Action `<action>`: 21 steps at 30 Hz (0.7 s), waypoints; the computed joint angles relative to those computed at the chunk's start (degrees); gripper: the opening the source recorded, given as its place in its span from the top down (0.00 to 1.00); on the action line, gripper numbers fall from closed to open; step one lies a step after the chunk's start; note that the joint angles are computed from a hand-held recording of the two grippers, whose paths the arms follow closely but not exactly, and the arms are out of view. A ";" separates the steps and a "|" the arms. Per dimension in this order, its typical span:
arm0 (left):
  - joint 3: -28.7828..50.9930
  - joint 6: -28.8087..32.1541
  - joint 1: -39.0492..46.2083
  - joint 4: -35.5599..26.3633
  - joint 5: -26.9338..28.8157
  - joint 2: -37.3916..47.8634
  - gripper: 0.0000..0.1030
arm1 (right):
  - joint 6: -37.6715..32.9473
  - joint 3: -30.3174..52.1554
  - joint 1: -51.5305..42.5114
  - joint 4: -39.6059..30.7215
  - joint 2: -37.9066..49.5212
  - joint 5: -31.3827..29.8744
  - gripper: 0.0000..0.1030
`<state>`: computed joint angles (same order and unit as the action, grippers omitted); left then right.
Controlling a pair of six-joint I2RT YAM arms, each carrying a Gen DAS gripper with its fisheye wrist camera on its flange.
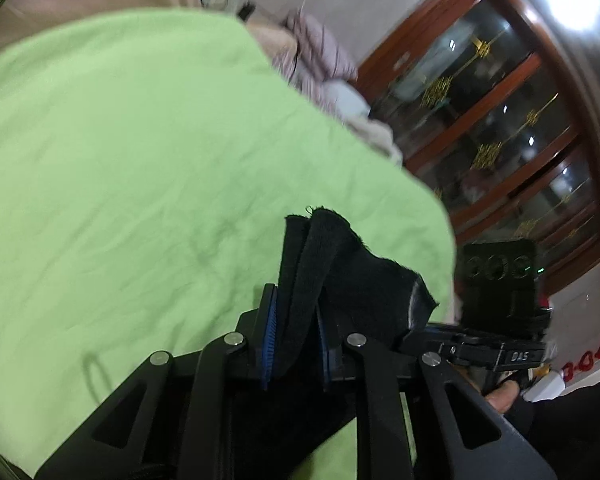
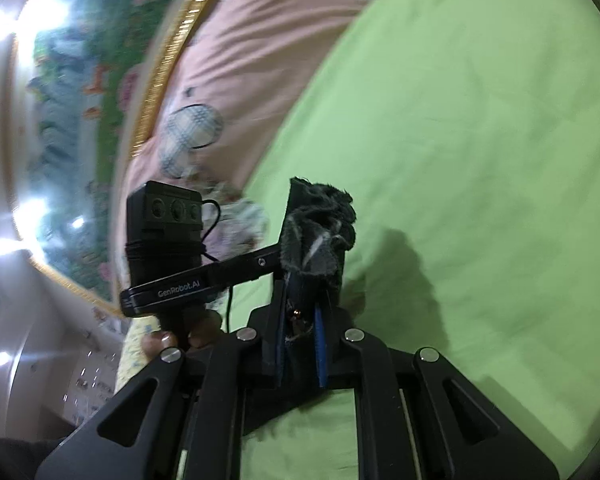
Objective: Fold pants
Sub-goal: 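Fold the held cuffs over the pants with the right gripper toward the left gripper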
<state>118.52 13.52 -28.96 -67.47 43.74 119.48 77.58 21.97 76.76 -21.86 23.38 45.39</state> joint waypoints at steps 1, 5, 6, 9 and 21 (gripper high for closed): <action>-1.31 0.10 1.06 0.07 0.97 -1.79 0.84 | -2.64 0.12 0.75 3.37 0.44 -0.27 0.87; -8.86 0.74 6.02 0.99 3.71 -10.47 0.84 | -10.56 1.59 -0.06 15.20 6.38 -4.93 0.87; -10.34 1.44 7.60 0.64 4.43 -12.21 0.84 | -12.63 2.52 -1.09 18.92 9.61 -7.45 0.87; -15.15 4.90 12.52 -0.90 6.27 -16.71 0.84 | -15.51 5.04 -4.72 26.80 18.55 -15.44 0.87; -33.93 13.45 27.34 -1.30 9.89 -23.82 0.87 | -11.07 5.31 -12.10 48.77 41.89 -35.67 0.87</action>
